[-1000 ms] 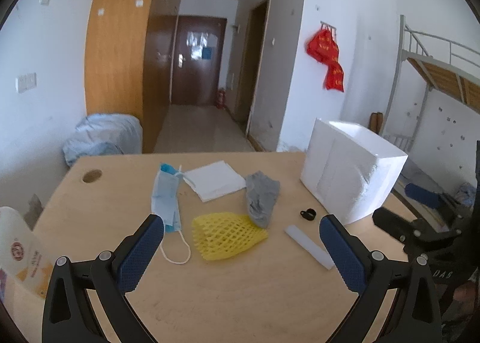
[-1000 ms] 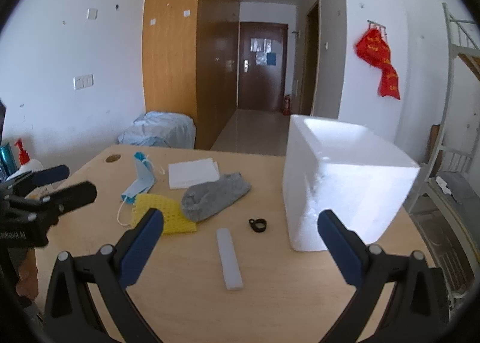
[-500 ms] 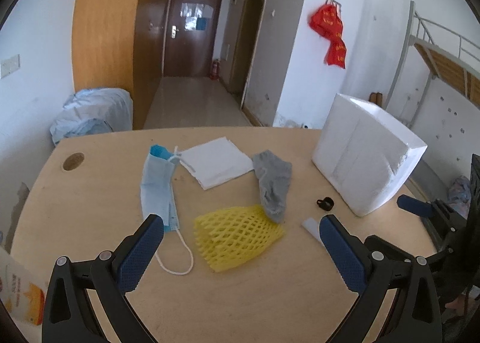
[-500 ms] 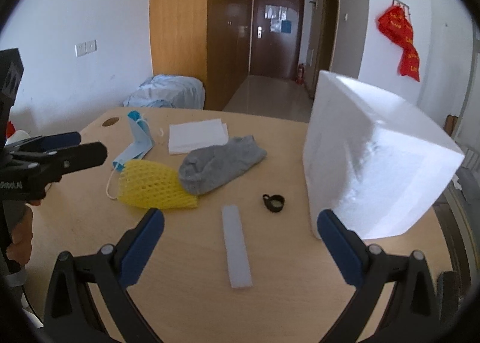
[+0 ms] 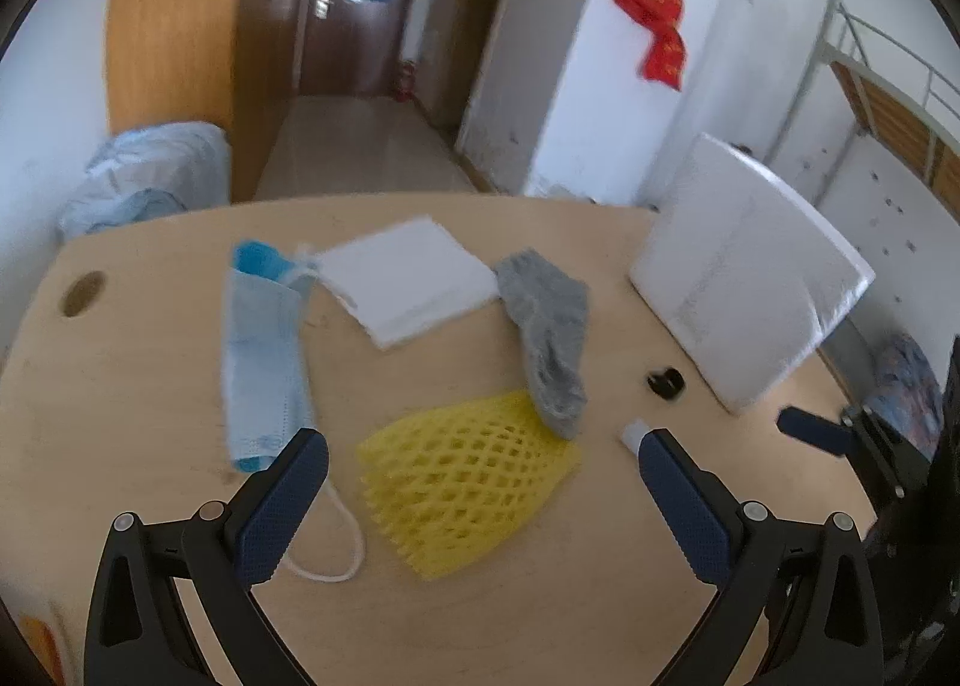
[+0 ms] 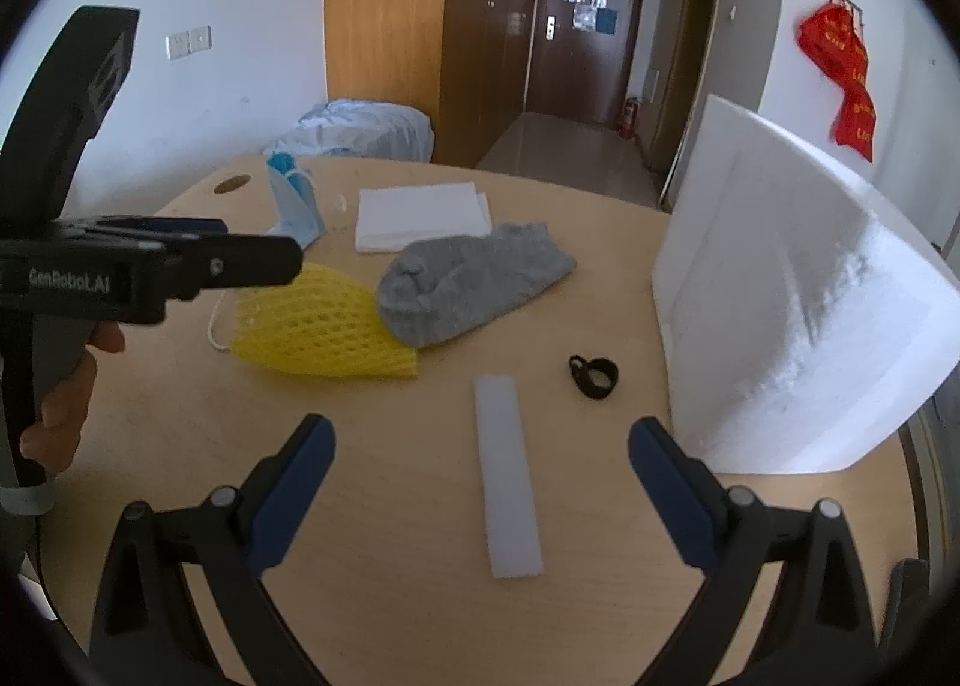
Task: Organize soft objects
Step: 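Lower the left gripper onto the yellow foam net while the right gripper grasps the white foam strip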
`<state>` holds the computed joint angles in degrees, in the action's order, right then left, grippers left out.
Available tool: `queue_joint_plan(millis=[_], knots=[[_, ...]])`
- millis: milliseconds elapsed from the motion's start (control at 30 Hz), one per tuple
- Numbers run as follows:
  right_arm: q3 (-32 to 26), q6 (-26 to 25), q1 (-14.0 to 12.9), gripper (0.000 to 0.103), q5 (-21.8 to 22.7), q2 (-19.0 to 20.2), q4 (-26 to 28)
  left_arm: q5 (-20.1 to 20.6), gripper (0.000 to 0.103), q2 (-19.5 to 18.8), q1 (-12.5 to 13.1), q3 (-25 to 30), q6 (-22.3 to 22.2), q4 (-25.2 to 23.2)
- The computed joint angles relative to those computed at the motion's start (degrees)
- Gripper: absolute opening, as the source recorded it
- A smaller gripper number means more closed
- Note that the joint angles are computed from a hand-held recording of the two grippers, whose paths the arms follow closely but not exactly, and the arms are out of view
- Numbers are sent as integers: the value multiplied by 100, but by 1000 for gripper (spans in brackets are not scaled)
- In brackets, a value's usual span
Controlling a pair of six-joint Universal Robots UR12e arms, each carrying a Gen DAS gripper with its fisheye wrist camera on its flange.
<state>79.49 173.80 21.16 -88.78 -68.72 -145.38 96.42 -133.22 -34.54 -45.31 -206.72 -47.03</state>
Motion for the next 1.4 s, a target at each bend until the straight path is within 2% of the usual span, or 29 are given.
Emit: queue_joint_plan(millis=[100,300,367,600,833,933,1100,1133,1200,1267,1333,1367,1400], knots=[[-21,-34,-5,99,18,11,86,-62,102,-119,9,185,30,-291],[-67,-87,-10,97,23,49,238,-52,100,-233,40,345,-68,-561],[-121,-89,-11,94,6,79,350,-79,95,-276,48,420,-66,-675],[-295,-116,-8,80,-36,195,779,-30,87,-419,35,661,28,-1033],[-382,-87,-13,76,-89,267,1006,37,75,-491,38,755,0,-1224],[-436,-94,-3,71,-132,309,1130,181,70,-533,15,845,44,-1310],[-413,-104,-13,60,-41,288,1139,391,54,-560,-14,902,61,-1403],[-411,-103,-16,58,-5,281,1160,393,46,-544,-15,874,41,-1380],[-415,-112,-25,48,65,275,1200,371,38,-515,-11,826,22,-1338],[-414,-91,-34,43,94,269,1224,382,26,-498,-10,802,-3,-1344],[-398,-26,-48,37,106,261,1207,389,21,-490,-13,789,-8,-1336],[-393,2,-53,32,82,258,1195,399,13,-483,-17,781,-6,-1327],[-391,23,-58,26,71,256,1197,402,11,-473,-22,774,19,-1318]])
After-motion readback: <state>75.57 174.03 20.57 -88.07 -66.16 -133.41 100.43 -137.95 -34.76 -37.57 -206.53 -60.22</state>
